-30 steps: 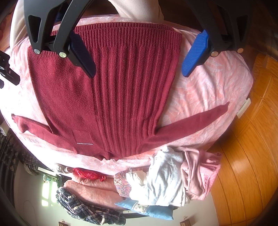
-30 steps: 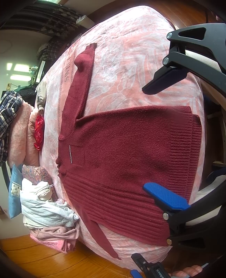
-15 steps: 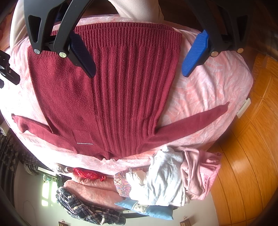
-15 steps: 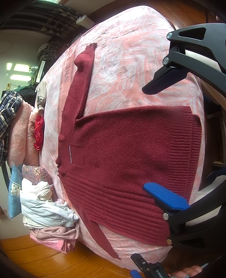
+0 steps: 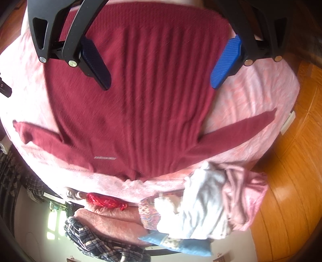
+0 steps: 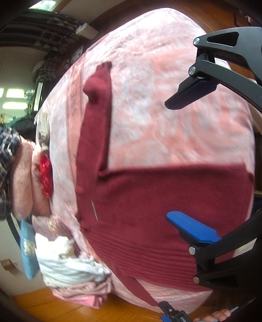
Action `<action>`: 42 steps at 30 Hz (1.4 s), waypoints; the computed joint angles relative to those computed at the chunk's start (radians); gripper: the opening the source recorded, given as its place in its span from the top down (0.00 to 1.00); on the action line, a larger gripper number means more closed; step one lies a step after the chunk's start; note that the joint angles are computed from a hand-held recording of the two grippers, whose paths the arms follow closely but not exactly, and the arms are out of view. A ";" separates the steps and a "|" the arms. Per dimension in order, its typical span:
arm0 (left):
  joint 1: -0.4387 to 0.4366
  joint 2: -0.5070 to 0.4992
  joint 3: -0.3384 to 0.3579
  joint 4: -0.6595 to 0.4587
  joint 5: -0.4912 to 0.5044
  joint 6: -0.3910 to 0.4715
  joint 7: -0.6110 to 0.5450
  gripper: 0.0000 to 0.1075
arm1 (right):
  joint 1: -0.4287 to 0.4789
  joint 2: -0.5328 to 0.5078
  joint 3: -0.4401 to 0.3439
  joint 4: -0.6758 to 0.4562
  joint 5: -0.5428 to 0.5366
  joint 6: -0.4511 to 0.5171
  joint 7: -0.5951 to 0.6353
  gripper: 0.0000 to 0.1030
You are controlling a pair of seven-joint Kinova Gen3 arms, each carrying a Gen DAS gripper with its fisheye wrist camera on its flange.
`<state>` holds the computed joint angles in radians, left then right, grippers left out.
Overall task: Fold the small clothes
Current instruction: 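Reach the right tool to a sleeve cuff and close on it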
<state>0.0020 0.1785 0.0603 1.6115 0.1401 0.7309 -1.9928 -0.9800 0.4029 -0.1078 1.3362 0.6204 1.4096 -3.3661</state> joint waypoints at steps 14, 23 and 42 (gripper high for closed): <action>0.458 0.476 0.022 -0.601 -0.256 0.134 0.464 0.08 | 0.572 -0.278 0.106 0.556 -0.118 -0.409 0.315 0.03; 0.587 0.741 -0.021 -1.018 -0.279 0.344 0.485 0.08 | 0.899 -0.202 0.100 0.673 -0.344 -0.752 0.678 0.07; 0.566 0.881 -0.068 -1.267 -0.251 0.495 0.461 0.08 | 0.863 -0.284 0.180 0.697 -0.455 -0.817 0.751 0.95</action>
